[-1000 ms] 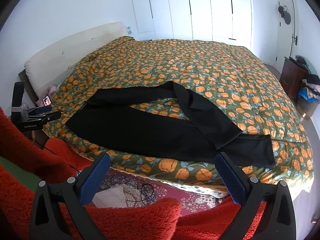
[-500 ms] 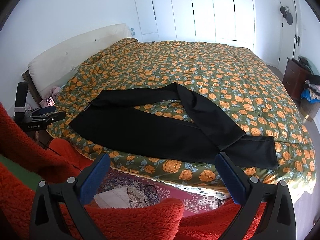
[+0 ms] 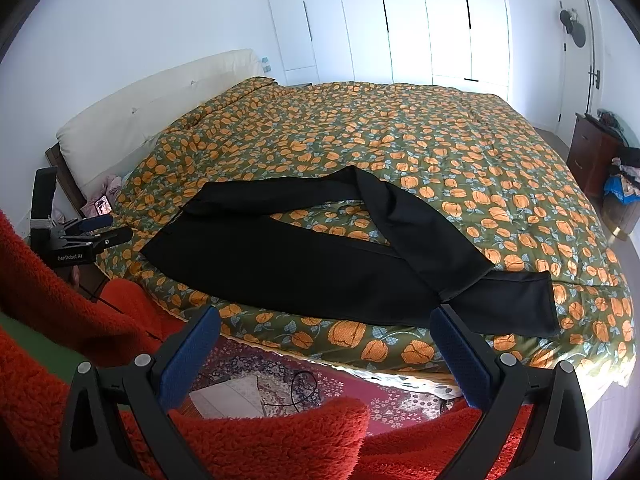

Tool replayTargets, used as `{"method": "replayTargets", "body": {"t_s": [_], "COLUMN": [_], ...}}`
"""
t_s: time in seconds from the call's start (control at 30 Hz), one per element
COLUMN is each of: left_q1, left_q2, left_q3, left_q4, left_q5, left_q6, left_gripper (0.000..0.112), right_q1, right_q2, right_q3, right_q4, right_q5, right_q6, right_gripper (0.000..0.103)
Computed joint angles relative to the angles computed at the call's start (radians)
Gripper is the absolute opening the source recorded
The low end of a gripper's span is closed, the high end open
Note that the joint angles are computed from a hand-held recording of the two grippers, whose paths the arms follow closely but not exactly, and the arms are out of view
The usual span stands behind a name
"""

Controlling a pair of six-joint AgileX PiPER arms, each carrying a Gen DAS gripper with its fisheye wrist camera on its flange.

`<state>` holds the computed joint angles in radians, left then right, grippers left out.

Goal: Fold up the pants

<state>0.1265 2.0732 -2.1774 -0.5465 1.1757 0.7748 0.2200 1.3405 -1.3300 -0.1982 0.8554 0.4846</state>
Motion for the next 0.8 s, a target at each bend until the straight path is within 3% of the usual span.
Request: {"method": "replayTargets", "body": {"t_s": [0.33,0.6,0.8], "left_q1": [-0.001,0.02,0.002], "left_q2": [0.001,-0.032,0.046], "left_q3": [-0.008,0.069,-0.058], "left_q4": [-0.007,-0.06,-0.049], "left_q5": [-0.002,-0.043,0.036], "left_q6": [-0.003,0.049,-0.022], "left_gripper": [0.102,0.102,0.102], "right_q1": [0.006,0.004,0.015], "right_q2": [0.006,0.021,0.037], "right_q3": [0.0,-0.007,-0.018], "right_q4": [-0.009,-0.009,-0.046], "right_q5": [-0.007,-0.02,-0.037], "right_q6": [0.0,0.007,0.032], "right_gripper": [0.103,0.103,0.103]}}
